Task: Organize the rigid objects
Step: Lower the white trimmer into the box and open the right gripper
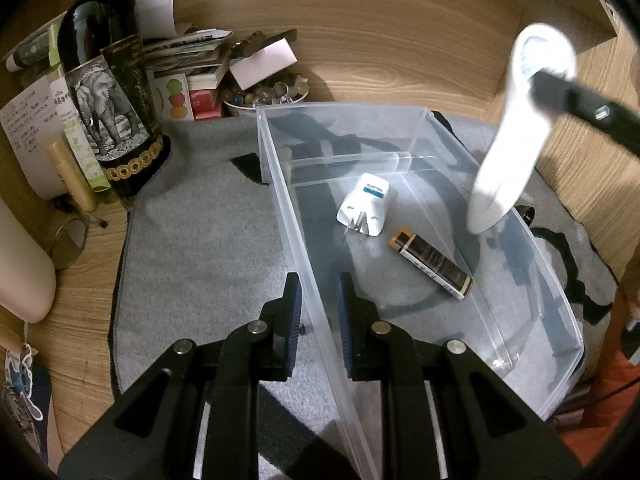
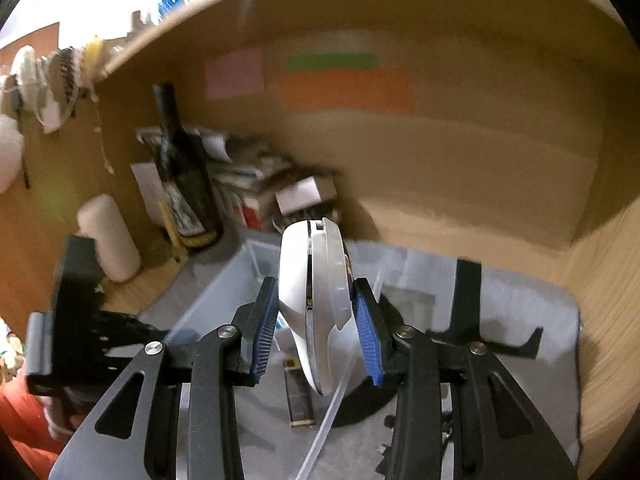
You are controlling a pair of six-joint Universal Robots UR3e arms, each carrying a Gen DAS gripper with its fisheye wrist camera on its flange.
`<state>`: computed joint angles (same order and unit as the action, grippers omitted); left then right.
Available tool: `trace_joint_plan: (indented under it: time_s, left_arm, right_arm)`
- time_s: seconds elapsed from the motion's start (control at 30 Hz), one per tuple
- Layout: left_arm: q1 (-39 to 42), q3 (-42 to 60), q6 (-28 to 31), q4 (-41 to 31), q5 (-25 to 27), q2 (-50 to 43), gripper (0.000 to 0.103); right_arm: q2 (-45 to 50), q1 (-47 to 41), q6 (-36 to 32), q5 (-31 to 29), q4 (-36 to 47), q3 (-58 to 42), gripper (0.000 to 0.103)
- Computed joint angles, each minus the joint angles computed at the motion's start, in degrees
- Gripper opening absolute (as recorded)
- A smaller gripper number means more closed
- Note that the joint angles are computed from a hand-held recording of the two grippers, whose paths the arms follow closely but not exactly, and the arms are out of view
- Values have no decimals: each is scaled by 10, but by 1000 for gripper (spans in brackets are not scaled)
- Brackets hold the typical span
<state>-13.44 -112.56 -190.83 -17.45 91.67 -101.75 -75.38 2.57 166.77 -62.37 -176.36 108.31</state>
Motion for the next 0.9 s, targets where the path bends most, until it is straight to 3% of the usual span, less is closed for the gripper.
trace_joint_plan:
  time_s: [0.23,0.7,0.9]
  left_arm:
    - [4,-2,0,5,-6,-1,17]
    - [6,-1,2,5,-10,-2,18]
    - [4,2,-1,4,-9,-4,17]
  right_arm:
    - [67,40,-17,-50,64,-87,34]
    - [149,74,-46,-77,218,-209,35]
    - [134,75,-49,-86,189,-184,35]
